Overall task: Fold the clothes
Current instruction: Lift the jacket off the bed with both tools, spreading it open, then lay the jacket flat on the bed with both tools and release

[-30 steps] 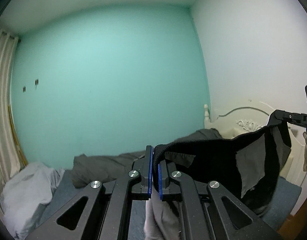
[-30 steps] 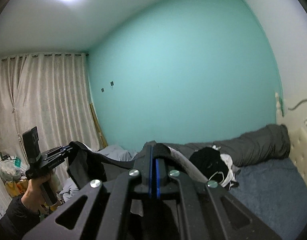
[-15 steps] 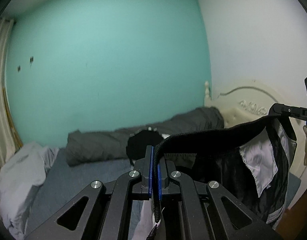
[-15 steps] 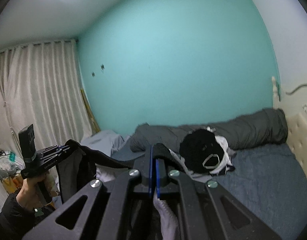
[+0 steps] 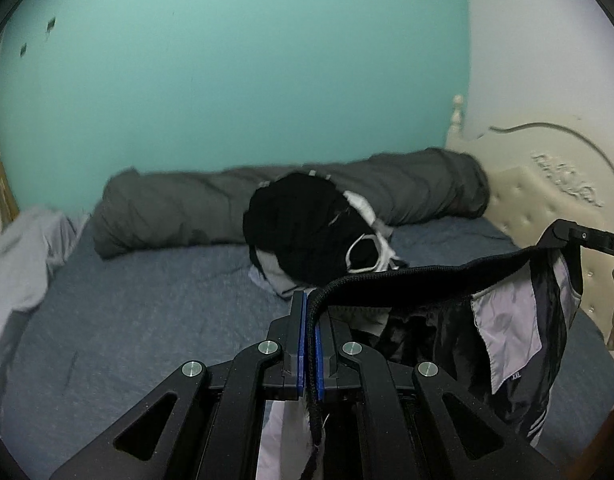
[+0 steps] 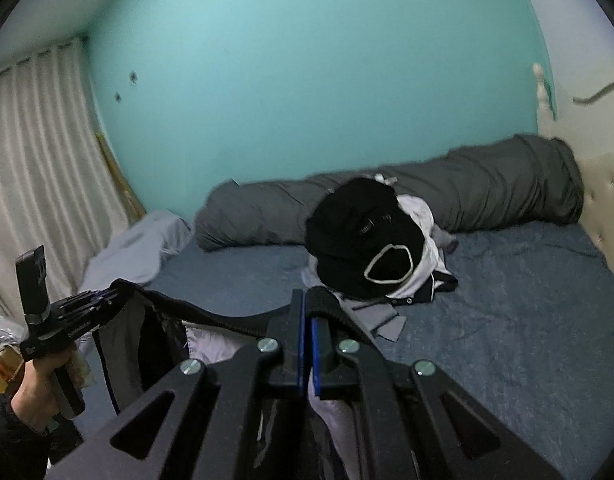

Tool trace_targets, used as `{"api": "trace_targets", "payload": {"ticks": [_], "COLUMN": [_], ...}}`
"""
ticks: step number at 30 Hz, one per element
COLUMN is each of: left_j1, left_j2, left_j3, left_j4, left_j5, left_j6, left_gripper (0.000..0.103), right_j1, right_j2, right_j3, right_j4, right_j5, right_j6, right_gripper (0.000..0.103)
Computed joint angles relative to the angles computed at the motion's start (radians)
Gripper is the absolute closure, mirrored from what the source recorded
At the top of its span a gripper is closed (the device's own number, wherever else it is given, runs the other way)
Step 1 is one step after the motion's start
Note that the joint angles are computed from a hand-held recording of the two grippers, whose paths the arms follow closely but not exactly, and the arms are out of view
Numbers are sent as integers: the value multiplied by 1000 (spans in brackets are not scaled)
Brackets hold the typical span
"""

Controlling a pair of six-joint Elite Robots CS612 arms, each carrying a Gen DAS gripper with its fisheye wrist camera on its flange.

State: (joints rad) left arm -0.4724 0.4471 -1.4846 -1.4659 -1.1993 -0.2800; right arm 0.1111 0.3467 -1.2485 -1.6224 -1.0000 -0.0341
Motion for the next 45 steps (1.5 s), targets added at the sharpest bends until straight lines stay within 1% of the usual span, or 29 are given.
{"api": "trace_targets", "payload": {"ticks": [3,6,9,12,18,21,26,27,28,29,30,31,32,33,34,35,36,37,40,42,45], "left_j1": [28,47,63,75,92,95,96,96,96,96,98,100,101,103,104,106,106,104,97,91,82], "left_j2": [-6,-16,-24,-24,-6,5,22,24,26,27,32,37,40,43,48,55,62,69,103,133,174], "left_j3": [78,151,232,298,402,443,483,488,492,496,493,485,476,466,449,428,404,379,276,192,76], "left_j4": [-49,-91,-124,-134,-140,-131,-116,-112,-107,-102,-104,-105,-101,-97,-96,-98,-98,-98,-73,-41,30], "left_j5": [-21,-26,-23,-28,-67,-84,-114,-119,-125,-132,-144,-154,-157,-157,-158,-159,-157,-153,-132,-121,-117], "left_j6": [-12,-9,-9,-16,-40,-45,-59,-59,-62,-64,-72,-85,-99,-115,-128,-139,-143,-142,-137,-139,-158], "left_gripper": [100,100,100,100,100,97,96,85,62,51,39,36,36,34,28,28,28,28,27,27,26], "right_j1": [11,24,35,45,57,61,62,62,63,64,66,67,64,60,55,49,42,33,9,-13,-48], "right_j2": [-26,-61,-90,-110,-125,-128,-125,-129,-136,-144,-144,-139,-130,-120,-104,-86,-65,-42,23,69,134], "right_j3": [116,246,357,460,614,673,740,757,777,799,803,795,777,756,720,681,635,585,427,316,164], "right_j4": [-70,-148,-197,-229,-278,-278,-275,-268,-257,-247,-240,-234,-224,-220,-217,-216,-213,-210,-149,-84,44], "right_j5": [-22,-52,-89,-130,-184,-215,-227,-229,-231,-234,-262,-281,-276,-269,-265,-261,-243,-210,-144,-104,-62], "right_j6": [-1,-8,-19,-32,-41,-63,-61,-69,-78,-88,-93,-90,-81,-68,-43,-14,14,36,30,17,2], "right_gripper": [101,101,101,101,101,101,99,98,98,98,97,93,86,78,73,63,59,59,59,59,59]}}
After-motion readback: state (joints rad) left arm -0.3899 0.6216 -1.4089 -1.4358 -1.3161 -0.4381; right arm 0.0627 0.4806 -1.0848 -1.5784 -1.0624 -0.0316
